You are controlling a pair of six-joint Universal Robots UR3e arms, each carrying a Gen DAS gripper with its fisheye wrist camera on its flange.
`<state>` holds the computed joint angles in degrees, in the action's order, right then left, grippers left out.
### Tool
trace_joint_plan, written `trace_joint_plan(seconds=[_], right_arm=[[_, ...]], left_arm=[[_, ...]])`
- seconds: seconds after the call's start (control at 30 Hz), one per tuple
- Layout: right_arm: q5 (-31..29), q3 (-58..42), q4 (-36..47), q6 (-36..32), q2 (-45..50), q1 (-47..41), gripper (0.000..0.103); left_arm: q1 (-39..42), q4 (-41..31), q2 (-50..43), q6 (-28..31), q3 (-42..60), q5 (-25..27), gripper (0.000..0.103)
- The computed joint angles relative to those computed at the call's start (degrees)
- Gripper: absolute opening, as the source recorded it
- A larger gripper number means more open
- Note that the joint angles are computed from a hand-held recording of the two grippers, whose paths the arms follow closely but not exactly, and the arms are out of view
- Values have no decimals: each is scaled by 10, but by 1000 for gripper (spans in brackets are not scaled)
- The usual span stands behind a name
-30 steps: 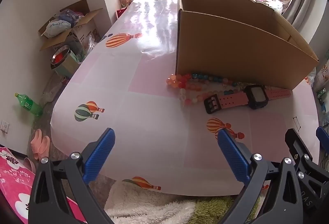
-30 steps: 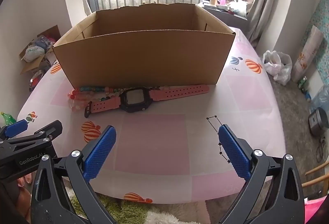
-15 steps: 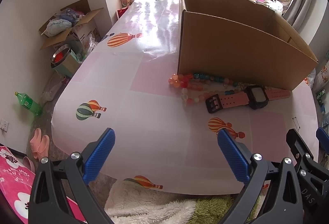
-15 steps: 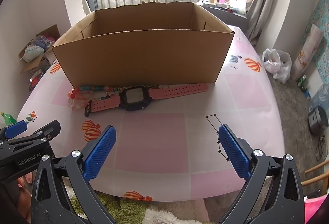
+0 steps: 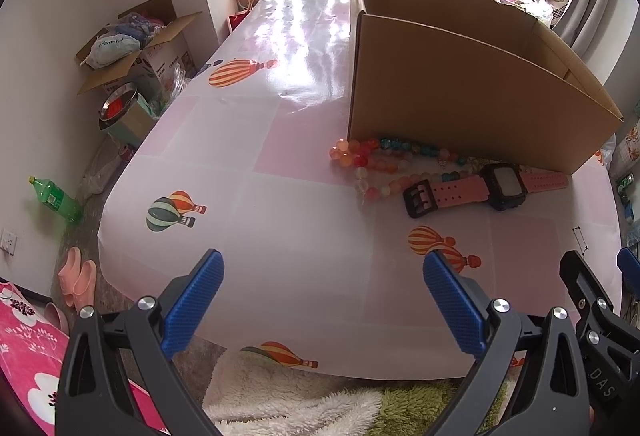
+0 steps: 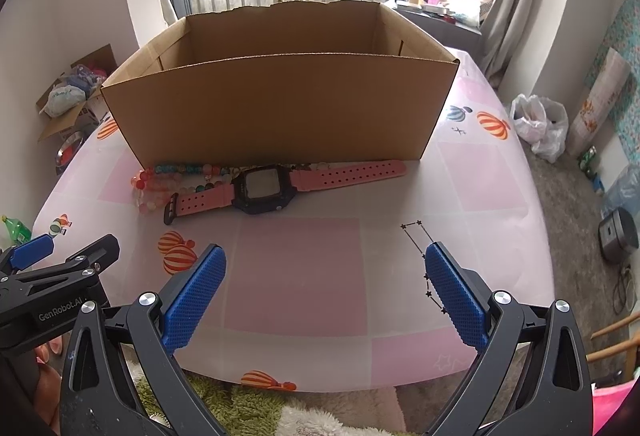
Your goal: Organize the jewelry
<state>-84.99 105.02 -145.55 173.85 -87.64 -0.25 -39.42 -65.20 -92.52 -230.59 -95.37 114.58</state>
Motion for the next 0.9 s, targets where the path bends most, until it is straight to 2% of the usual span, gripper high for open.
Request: trace_joint_plan(seconds=[0.9], right_arm=[[-2,-9,7,1,6,1,96]], left_arm=[[0,-8,-5,-4,5,-1,98]])
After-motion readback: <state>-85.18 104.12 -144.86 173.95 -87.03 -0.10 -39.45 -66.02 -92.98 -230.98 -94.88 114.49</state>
